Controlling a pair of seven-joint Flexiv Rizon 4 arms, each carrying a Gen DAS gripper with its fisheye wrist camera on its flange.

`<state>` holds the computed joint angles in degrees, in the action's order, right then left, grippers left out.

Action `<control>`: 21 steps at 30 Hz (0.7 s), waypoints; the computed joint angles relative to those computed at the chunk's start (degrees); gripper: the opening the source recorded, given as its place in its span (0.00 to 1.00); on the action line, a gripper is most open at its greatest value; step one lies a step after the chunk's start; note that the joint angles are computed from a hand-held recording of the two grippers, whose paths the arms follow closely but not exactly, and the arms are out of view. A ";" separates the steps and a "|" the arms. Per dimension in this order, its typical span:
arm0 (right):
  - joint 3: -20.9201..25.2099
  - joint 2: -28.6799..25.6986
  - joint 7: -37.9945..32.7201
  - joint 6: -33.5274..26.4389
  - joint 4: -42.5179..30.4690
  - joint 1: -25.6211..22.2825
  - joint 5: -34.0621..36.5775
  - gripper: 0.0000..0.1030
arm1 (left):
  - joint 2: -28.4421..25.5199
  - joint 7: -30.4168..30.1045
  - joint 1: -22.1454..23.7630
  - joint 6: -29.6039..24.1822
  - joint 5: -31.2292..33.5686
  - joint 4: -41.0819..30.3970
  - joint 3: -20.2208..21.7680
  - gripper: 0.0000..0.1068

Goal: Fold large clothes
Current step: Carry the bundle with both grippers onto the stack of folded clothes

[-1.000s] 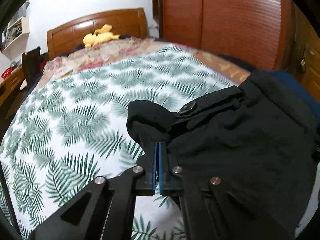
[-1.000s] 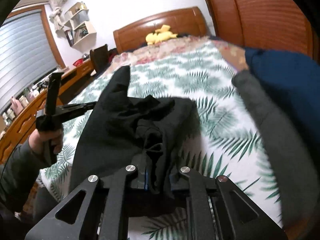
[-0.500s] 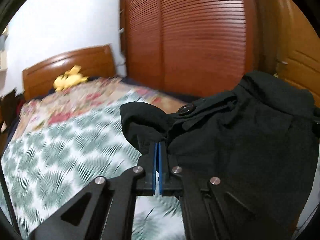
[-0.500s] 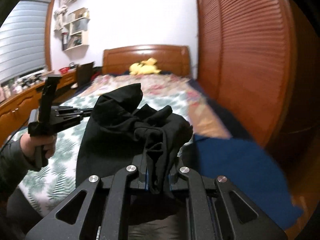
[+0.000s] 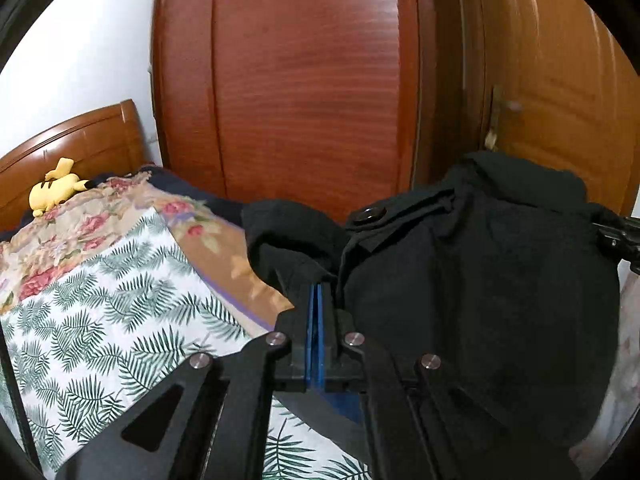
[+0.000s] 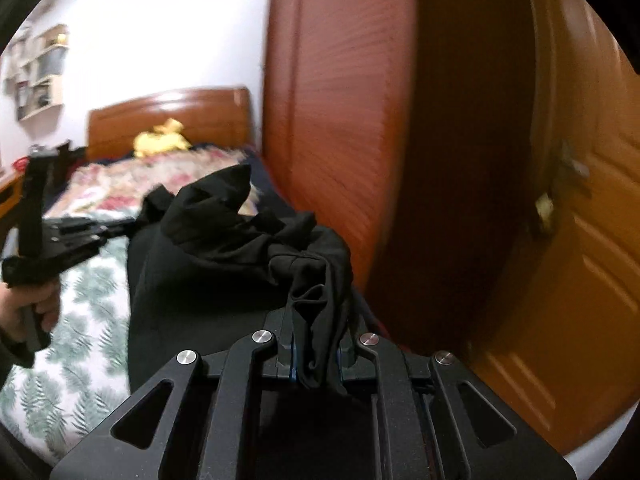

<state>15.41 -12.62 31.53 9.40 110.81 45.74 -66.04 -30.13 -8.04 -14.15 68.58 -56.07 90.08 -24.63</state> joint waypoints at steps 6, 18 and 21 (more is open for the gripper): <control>0.64 0.69 6.36 4.14 4.97 -2.34 8.06 0.28 | 0.34 3.10 1.00 1.56 -0.01 2.82 -1.31 0.00; 0.44 0.23 3.28 -4.07 1.49 0.14 0.33 0.60 | 6.94 8.02 0.87 -8.45 -9.75 9.19 2.81 0.17; -0.84 -0.93 0.16 6.02 1.24 -2.53 -2.95 0.40 | 8.01 9.48 -0.54 -8.47 -11.38 10.08 4.78 0.20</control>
<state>14.56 -13.55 31.68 15.42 112.05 43.21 -68.99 -22.12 1.43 -14.68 60.12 -67.45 100.16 -19.85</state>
